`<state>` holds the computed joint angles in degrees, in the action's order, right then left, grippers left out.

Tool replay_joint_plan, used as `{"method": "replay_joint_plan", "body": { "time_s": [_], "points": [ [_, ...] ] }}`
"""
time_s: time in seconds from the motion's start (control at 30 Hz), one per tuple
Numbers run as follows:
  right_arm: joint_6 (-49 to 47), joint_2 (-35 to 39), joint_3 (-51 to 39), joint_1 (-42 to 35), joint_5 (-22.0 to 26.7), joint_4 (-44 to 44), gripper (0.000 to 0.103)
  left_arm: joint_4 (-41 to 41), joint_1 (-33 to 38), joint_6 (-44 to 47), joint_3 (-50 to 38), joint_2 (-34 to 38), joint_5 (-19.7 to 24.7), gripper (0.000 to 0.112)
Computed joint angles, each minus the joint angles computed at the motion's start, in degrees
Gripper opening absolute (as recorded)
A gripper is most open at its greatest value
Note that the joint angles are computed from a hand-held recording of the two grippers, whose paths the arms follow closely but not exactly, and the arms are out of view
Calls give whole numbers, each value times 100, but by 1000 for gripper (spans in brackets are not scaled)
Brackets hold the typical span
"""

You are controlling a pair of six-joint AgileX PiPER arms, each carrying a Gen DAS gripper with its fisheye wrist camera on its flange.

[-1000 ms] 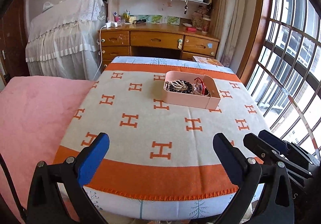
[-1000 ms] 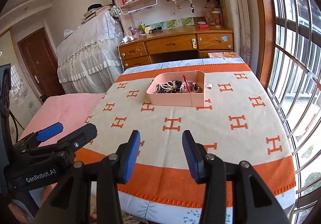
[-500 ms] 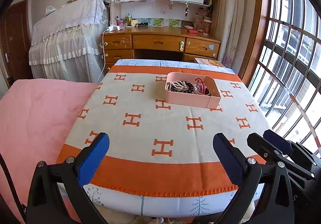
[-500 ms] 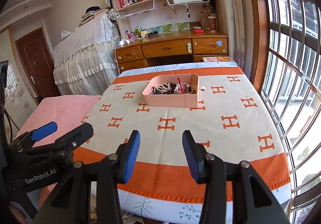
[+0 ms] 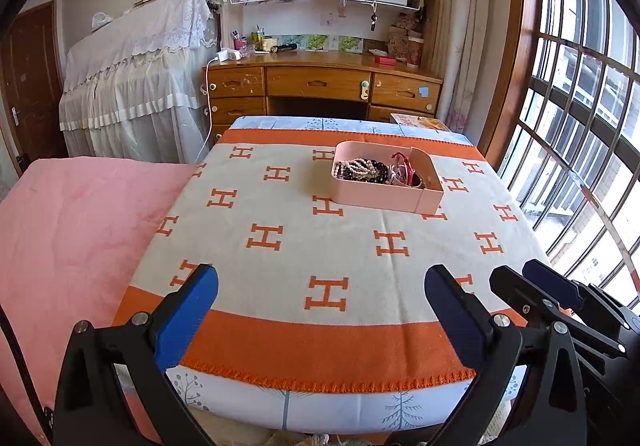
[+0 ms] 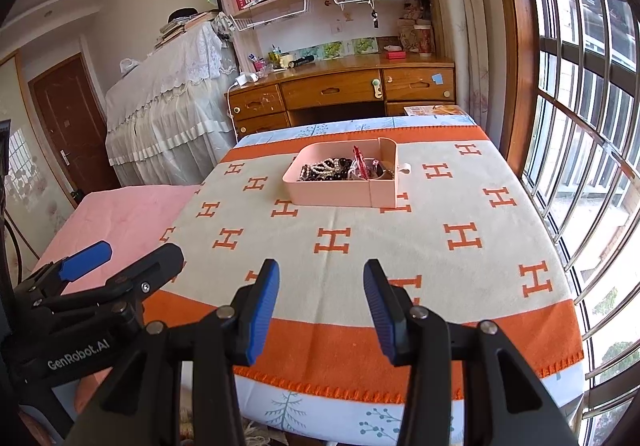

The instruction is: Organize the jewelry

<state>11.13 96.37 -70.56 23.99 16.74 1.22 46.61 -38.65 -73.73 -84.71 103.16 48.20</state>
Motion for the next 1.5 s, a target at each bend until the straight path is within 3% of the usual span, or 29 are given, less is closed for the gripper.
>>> {"method": "replay_joint_plan", "body": {
  "time_s": [1.5],
  "points": [
    [242, 62, 17, 81, 24, -178, 45, -118, 21, -69, 206, 22, -106, 102]
  ]
}}
